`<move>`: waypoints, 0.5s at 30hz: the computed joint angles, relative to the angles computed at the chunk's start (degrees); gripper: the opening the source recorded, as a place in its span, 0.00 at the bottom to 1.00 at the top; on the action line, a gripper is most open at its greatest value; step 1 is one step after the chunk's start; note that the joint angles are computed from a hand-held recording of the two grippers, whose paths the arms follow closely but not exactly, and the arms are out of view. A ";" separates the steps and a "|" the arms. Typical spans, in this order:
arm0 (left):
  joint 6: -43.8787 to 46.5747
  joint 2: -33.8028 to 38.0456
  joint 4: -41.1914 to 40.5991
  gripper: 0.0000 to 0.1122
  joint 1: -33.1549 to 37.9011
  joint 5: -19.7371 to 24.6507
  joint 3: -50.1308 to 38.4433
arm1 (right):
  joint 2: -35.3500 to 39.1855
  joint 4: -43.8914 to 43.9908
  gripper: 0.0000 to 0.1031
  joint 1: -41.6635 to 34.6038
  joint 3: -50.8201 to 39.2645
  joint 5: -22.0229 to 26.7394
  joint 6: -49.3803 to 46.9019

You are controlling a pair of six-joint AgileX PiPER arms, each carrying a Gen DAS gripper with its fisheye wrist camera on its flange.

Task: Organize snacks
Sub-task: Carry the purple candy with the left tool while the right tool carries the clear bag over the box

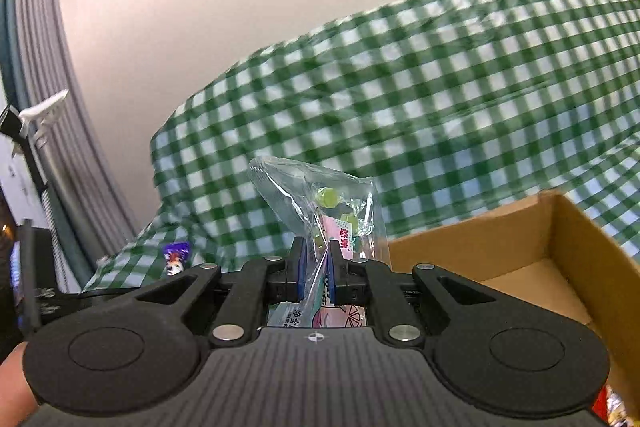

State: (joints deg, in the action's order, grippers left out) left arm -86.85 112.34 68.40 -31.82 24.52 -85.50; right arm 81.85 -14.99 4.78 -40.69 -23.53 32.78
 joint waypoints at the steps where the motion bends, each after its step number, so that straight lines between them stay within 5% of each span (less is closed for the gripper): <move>1: -2.01 -0.11 2.56 0.23 -0.56 -0.35 0.17 | -0.12 0.54 0.11 -0.70 0.50 -0.88 -0.75; 9: -9.56 1.75 12.22 0.24 -3.91 -2.19 -2.06 | -5.33 -3.79 0.11 -5.72 4.89 -1.07 3.99; 15: -22.20 1.93 26.99 0.24 -6.78 -2.97 -0.72 | -7.23 0.94 0.11 -7.09 7.03 -2.02 -3.29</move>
State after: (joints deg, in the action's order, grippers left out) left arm -109.04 114.27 95.38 -38.61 21.56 -86.22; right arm 74.62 -14.05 -2.31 -33.66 -25.54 29.49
